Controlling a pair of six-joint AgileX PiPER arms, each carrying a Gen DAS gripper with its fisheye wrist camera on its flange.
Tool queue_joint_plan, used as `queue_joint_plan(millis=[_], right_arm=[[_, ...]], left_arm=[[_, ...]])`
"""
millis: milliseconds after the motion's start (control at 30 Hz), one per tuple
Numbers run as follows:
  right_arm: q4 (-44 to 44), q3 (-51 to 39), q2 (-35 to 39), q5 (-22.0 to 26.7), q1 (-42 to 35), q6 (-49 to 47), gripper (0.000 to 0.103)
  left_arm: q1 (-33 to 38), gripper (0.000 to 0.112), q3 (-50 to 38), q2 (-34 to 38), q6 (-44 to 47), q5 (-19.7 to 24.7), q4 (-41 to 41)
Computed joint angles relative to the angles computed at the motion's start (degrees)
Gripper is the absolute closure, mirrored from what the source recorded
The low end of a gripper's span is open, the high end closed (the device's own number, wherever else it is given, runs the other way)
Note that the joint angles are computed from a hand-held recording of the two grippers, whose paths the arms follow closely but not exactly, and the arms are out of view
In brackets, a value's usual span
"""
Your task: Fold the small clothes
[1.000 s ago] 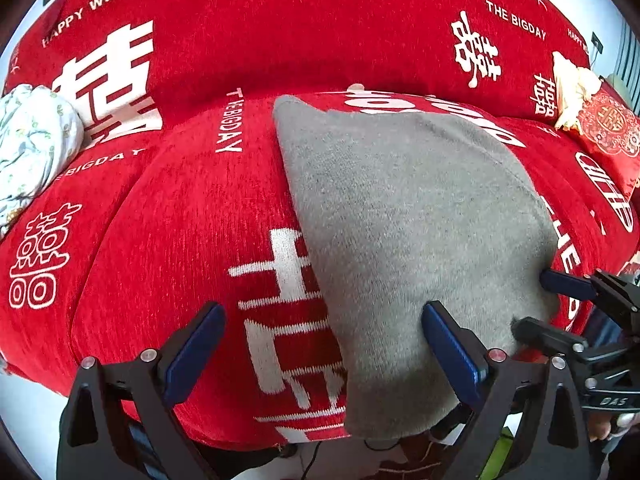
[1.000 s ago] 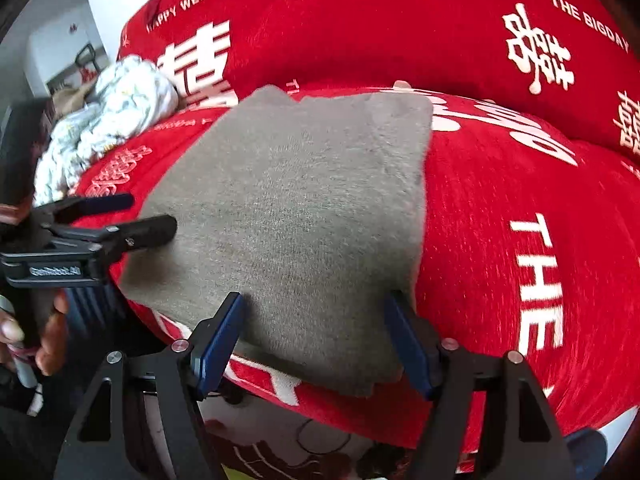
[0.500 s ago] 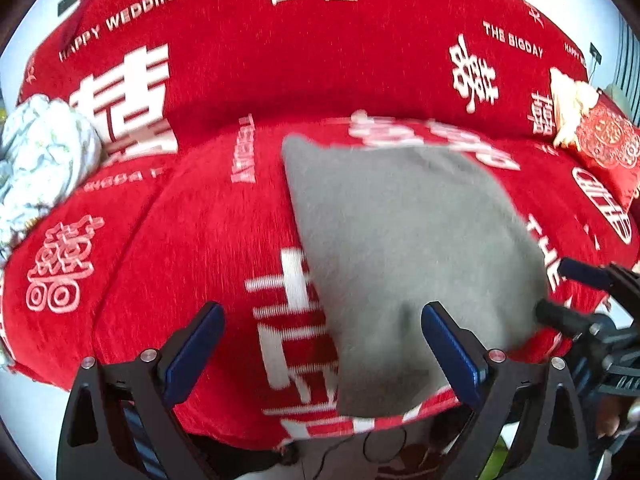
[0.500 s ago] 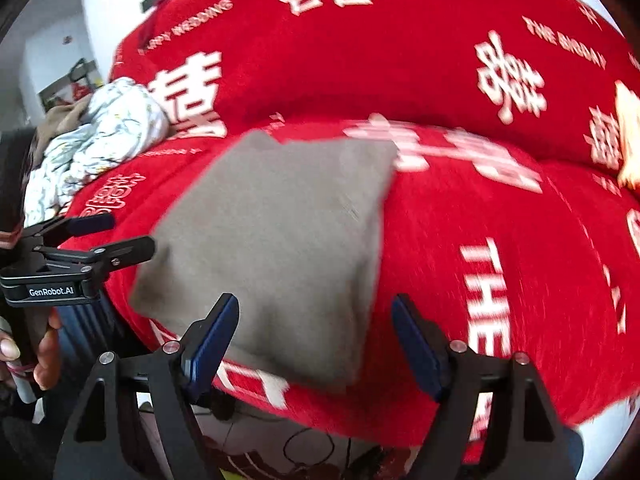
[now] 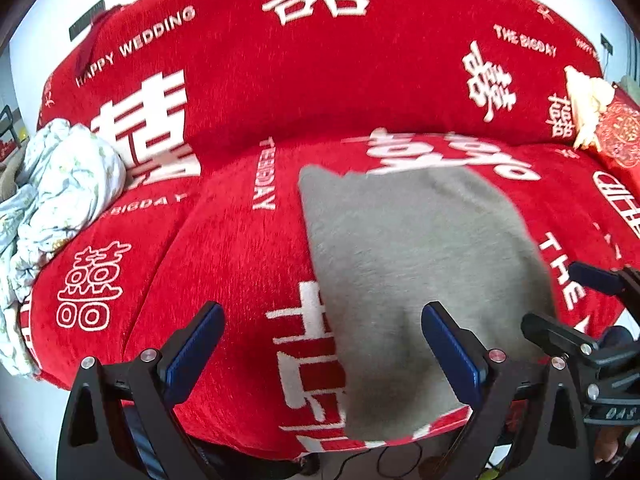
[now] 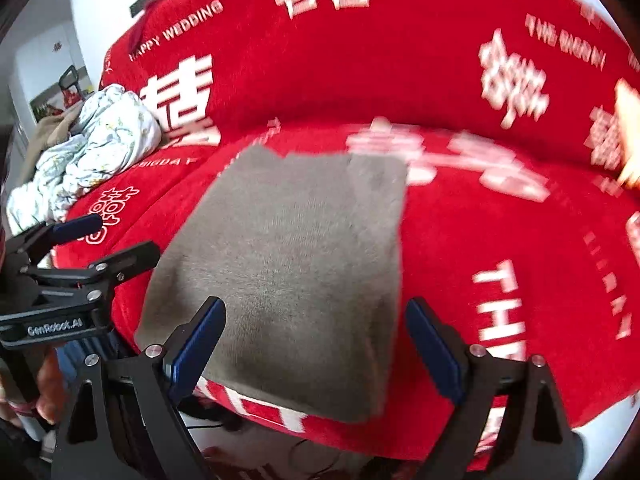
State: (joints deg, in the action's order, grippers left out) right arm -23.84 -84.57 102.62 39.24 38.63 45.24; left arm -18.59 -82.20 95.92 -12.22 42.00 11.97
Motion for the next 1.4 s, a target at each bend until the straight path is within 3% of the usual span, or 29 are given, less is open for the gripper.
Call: queue_joint_plan(millis=[133, 267, 400, 600, 1100, 1400], right_arm=[[-10.4, 0.7, -2.9, 5.1, 4.8, 8.0, 0.01], [-12.2, -0.6, -3.2, 8.7, 6.9, 10.2, 0.009], [-12.9, -1.6, -2.2, 11.3, 8.2, 10.8, 0.009], [-12.7, 0.0, -2.4, 11.7, 9.6, 11.7, 0.009], [-12.0, -1.9, -0.9, 13.5, 10.9, 10.9, 0.009], [-11.5, -3.0, -0.1, 14.7, 11.2, 10.4, 0.009]], left_arm=[[-0.2, 0.013, 1.6, -3.0, 2.4, -0.5, -4.0], [-3.8, 0.013, 4.8, -5.6, -8.8, -1.4, 6.4], [-4.7, 0.013, 7.4, -7.2, -12.6, -2.2, 8.7], [-4.8, 0.013, 8.8, -8.6, -16.2, -0.9, 9.7], [-3.8, 0.013, 10.2, -9.5, -10.1, -2.0, 3.7], [-2.5, 0.013, 10.9, -9.6, -11.0, -1.8, 2.7]])
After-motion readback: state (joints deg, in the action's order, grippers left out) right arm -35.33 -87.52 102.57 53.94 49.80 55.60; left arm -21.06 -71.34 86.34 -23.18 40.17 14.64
